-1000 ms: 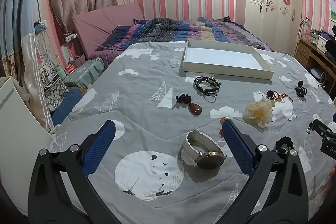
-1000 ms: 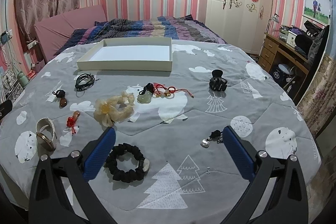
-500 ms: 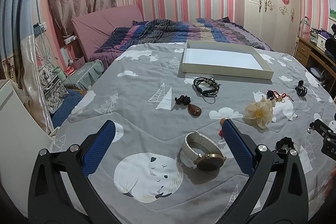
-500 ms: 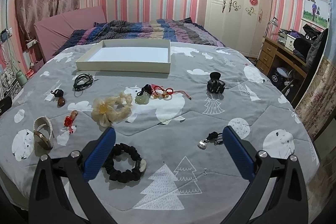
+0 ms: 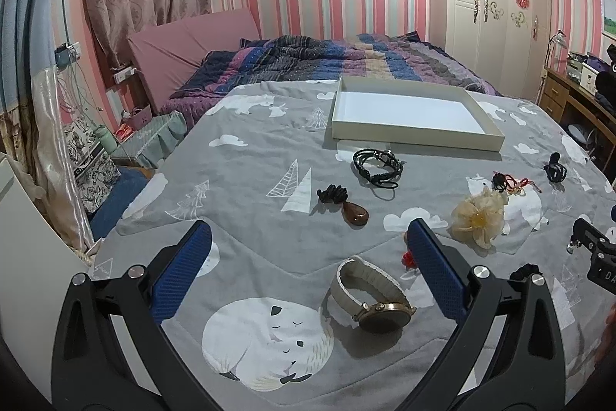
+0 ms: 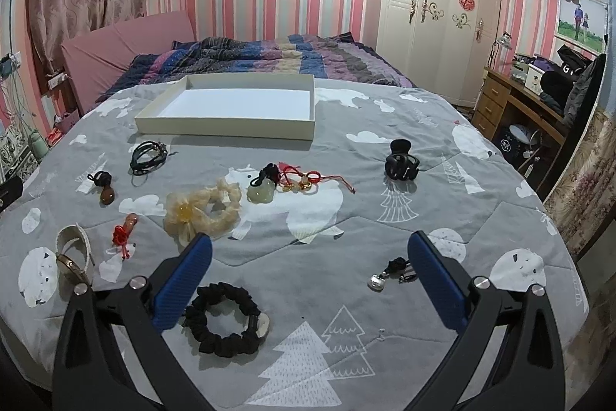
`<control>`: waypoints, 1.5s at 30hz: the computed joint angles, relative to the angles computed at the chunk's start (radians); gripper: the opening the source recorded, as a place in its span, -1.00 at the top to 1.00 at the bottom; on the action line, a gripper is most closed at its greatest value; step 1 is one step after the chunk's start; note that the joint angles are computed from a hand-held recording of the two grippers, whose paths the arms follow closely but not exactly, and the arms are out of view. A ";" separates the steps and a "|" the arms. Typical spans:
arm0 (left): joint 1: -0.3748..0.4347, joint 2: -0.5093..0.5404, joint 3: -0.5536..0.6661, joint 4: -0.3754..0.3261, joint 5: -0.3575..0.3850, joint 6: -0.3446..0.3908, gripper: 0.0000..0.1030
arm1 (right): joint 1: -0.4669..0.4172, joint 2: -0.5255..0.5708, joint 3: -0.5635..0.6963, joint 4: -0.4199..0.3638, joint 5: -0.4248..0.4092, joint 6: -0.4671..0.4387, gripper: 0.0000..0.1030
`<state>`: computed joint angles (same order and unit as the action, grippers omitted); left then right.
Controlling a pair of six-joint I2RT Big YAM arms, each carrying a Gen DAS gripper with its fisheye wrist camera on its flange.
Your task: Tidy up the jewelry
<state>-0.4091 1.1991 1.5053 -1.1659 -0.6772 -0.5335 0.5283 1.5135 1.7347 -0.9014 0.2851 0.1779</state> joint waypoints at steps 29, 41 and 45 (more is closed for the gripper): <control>0.018 0.016 -0.002 0.009 0.028 0.011 -0.94 | -0.005 0.029 0.017 -0.013 0.002 0.010 -0.97; 0.027 0.029 0.001 0.003 0.043 0.013 -0.94 | -0.007 0.033 0.013 -0.007 0.000 0.010 -0.97; 0.048 0.036 0.000 0.009 0.106 0.015 -0.94 | -0.009 0.036 0.012 0.008 0.004 -0.002 -0.97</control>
<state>-0.3615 1.2347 1.5056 -1.1567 -0.5713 -0.5185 0.5196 1.5490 1.7468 -0.8937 0.2888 0.1756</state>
